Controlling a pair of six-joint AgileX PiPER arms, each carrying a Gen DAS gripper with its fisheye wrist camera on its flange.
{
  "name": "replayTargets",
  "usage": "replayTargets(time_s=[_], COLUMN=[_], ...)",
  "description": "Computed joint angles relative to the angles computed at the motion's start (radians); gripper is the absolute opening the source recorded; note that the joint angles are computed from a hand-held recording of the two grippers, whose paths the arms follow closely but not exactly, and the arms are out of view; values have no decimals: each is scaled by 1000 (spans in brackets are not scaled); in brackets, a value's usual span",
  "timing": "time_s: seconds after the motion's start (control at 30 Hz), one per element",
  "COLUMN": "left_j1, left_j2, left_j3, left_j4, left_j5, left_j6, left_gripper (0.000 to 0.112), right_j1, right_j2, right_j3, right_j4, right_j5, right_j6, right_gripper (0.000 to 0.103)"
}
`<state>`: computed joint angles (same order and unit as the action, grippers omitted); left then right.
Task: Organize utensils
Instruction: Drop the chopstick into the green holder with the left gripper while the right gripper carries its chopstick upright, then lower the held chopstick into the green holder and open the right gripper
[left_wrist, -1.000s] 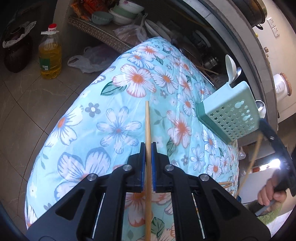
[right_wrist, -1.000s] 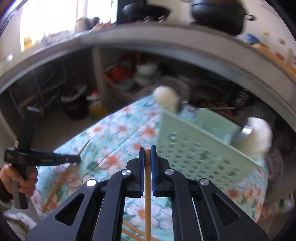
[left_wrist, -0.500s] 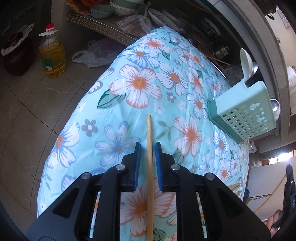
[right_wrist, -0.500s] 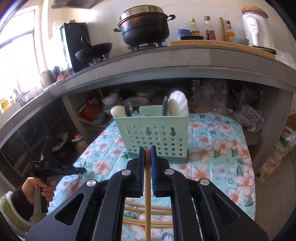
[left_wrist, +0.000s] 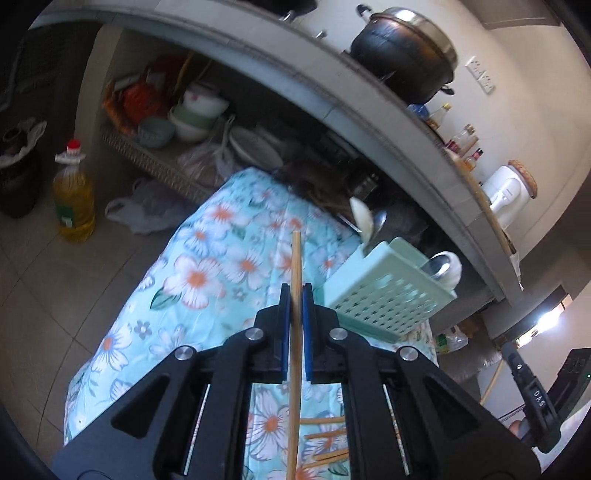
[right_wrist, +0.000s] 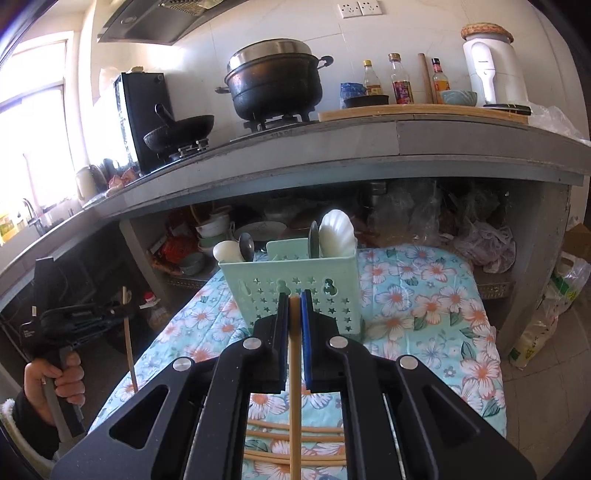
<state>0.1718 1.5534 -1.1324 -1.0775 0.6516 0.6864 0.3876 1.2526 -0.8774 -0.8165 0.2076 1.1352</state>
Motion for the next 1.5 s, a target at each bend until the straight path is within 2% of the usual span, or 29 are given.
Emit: replayTargets(time_s=[0.23,0.4,0.53,0.63,0.8,0.93,1.03,1.13,1.27,1.4,1.5], left_j1=[-28,-92,-186,-267,-401,-466,-500,-508,-483,-458,-440], left_j2=[-62,-47,26,125,319,486,575,628,627,520,442], left_j3=[-96,-266,-444,-611,-898,-1130,-1226,-1255,-1190,-983,-845], left_j4=[-28,-48,-8,88,429,700,854,906,809,716,635], left_j5=[17,16,-39,-89,-168,-136,-115,-96,-50,-129,-181], left_j6=[-15,-23,-70,-170,-451,-678,-779,-800,-737,-647,-564], left_gripper=[5,5,5,5,5,5,5,5,6,26,32], right_j1=[-16,-31,-69,-97,-144,-179,-208,-225,-252,-249,-234], right_j2=[-65,-135,-179,-204,-232,-230,-224,-216,-203,-199,-192], right_j3=[26,51,58,60,66,63,63,62,57,48,36], right_j4=[11,-13,136,279,490,694,901,1015,1171,1138,1054], right_j5=[8,10,-15,-27,-44,-53,-58,-57,-39,-26,-19], right_j6=[15,62,-78,-222,-433,-645,-852,-967,-1125,-1098,-1016], right_gripper=[7,7,7,7,7,7,7,7,7,7,7])
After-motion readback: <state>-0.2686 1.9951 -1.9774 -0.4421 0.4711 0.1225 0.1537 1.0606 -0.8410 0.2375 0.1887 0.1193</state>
